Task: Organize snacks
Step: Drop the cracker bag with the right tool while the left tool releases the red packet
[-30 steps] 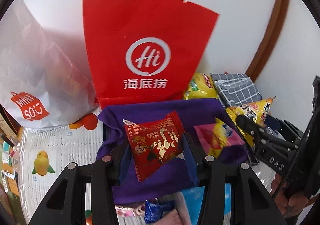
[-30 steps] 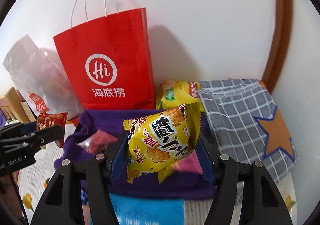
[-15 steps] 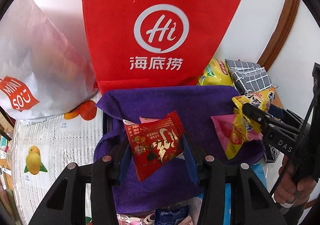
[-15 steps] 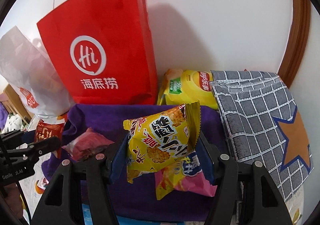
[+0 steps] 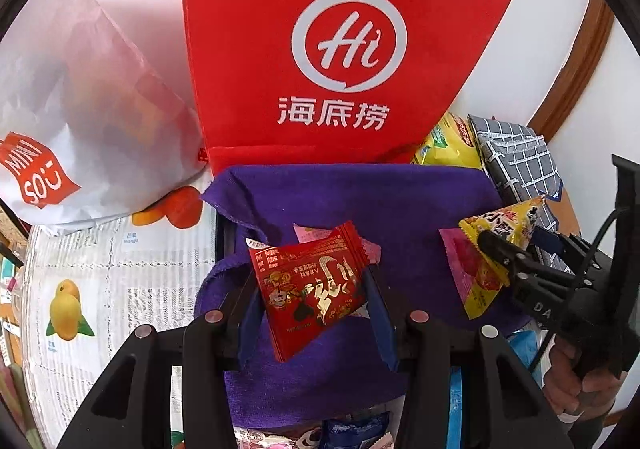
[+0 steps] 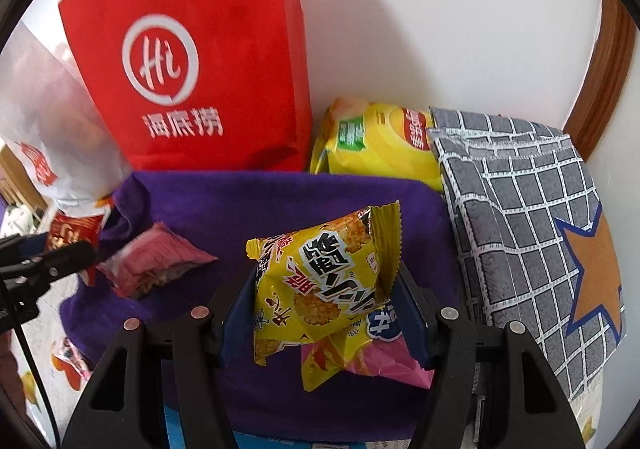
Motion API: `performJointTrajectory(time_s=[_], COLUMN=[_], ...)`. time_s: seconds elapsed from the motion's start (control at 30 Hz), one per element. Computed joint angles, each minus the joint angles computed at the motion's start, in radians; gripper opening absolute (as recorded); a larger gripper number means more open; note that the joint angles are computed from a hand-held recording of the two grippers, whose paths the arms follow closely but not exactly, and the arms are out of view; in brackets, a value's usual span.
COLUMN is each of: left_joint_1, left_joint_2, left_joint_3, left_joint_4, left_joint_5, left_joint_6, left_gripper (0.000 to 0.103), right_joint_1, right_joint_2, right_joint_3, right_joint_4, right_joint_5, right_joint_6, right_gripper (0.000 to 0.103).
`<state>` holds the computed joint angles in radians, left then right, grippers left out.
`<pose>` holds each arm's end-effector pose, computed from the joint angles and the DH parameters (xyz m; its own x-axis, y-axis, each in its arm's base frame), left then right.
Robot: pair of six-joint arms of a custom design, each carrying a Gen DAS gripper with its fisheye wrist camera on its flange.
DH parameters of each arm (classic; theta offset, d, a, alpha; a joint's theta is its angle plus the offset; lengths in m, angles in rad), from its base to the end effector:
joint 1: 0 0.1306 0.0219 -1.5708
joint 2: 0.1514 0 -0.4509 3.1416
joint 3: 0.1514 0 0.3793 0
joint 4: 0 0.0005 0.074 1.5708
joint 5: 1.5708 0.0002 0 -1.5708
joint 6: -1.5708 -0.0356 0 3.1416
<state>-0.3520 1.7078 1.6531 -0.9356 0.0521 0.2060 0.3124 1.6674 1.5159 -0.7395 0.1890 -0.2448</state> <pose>0.5519 -0.2052 0.4504 -0.8442 0.0925 -0.5279 0.2027 0.9669 -0.1548 0.5502 0.1702 0.4256 -0.7639 0.0034 -0.6453 -0.0044 0.9999 0.0106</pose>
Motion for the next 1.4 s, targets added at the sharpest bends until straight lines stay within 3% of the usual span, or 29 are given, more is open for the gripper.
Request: performJointTrajectory(time_s=[0.63, 0.8, 1.4], left_joint_1=[-0.006, -0.003, -0.016], left_joint_2=[0.024, 0.035, 0.064], left_joint_3=[0.026, 0.033, 0.046], left_joint_4=[-0.051, -0.068, -0.107], left_joint_5=[0.019, 0.019, 0.033], left_joint_6=[-0.022, -0.019, -0.050], left_gripper=[0.045, 0.045, 0.046], right_joint_1=[0.033, 0.036, 0.013], right_joint_2=[0.006, -0.010, -0.042], right_joint_3=[-0.006, -0.022, -0.026], right_joint_4=[0.007, 0.044, 0.042], right_joint_5=[0.071, 0.065, 0.033], right_joint_6=[0.072, 0.075, -0.017], right_gripper=[0.066, 0.076, 0.079])
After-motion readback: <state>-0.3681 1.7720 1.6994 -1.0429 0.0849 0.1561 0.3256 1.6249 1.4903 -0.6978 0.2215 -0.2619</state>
